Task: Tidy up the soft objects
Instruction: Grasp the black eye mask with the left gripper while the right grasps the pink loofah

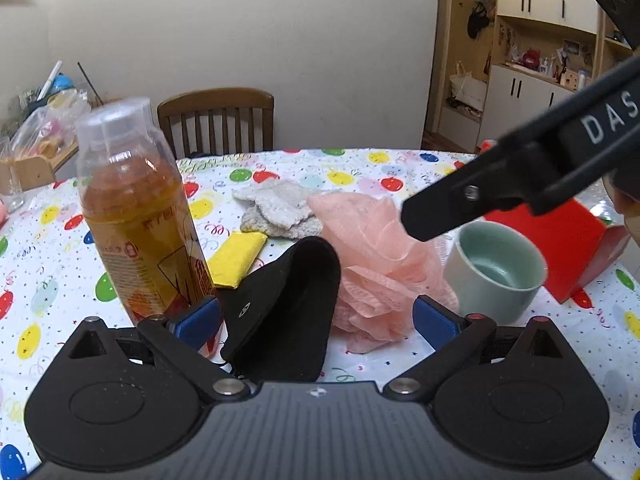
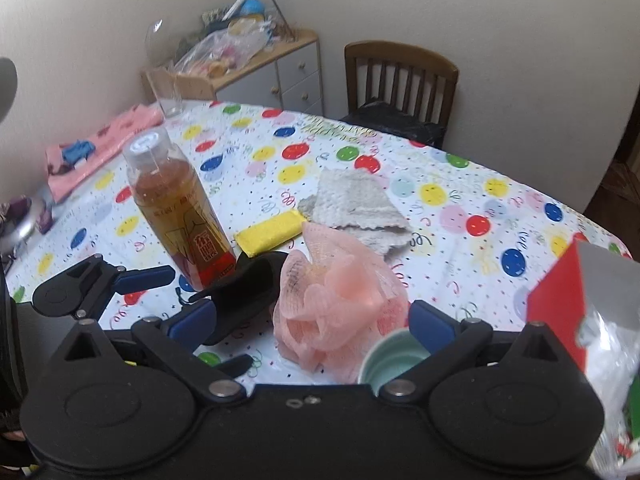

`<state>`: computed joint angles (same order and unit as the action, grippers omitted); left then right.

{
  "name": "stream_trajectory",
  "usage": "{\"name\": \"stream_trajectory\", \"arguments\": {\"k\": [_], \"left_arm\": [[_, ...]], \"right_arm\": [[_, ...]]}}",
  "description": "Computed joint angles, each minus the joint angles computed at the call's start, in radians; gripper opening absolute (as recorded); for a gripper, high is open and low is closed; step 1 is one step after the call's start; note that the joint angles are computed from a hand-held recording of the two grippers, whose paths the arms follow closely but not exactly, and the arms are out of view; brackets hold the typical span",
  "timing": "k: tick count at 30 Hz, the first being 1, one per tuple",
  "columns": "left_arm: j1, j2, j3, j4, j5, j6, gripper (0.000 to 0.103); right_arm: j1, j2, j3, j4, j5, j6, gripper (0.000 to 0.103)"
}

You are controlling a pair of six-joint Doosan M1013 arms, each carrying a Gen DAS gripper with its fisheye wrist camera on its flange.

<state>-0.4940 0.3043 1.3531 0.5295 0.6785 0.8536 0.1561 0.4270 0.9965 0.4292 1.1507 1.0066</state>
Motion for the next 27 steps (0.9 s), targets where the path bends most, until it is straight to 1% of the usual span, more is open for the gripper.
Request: {"name": "stream_trajectory", "arguments": {"k": [5,8,10,14,16,18,20,22,24,25,27], "left_arm": [[0.011,0.021,-0.011,-0.018,0.005,0.018,0.102],[0.008,0.031,-0.014,-0.009,0.012,0.043,0.102],[0.003,0.035,-0.014,0.023,0.018,0.035,0.102],[0.009,0.044,-0.021,0.013,0.025,0.034,0.101],[0.011,0.047,-0.024,0.001,0.03,0.046,0.096],[0.012,0.052,-0.029,-0.01,0.039,0.055,0.092],[0.013,0.056,-0.032,-0.014,0.05,0.053,0.085],[0.013,0.059,-0.036,-0.015,0.069,0.047,0.074],[0.014,0.062,-0.037,-0.01,0.082,0.034,0.067],[0.016,0.062,-0.037,-0.011,0.086,0.027,0.065],[0.02,0.061,-0.034,-0.015,0.088,0.011,0.063]], "right_arm": [[0.021,0.047,-0.057,-0.036,0.037,-0.008,0.101],[0.031,0.073,-0.083,-0.071,0.065,-0.023,0.099],[0.037,0.087,-0.097,-0.095,0.08,-0.032,0.096],[0.045,0.111,-0.121,-0.137,0.095,-0.041,0.091],[0.049,0.124,-0.135,-0.16,0.103,-0.046,0.088],[0.052,0.135,-0.145,-0.176,0.108,-0.048,0.088],[0.054,0.142,-0.152,-0.182,0.111,-0.044,0.088],[0.056,0.149,-0.157,-0.185,0.117,-0.044,0.084],[0.058,0.152,-0.157,-0.187,0.119,-0.047,0.082],[0.058,0.153,-0.157,-0.186,0.121,-0.049,0.08],[0.059,0.156,-0.156,-0.185,0.123,-0.05,0.078]]}}
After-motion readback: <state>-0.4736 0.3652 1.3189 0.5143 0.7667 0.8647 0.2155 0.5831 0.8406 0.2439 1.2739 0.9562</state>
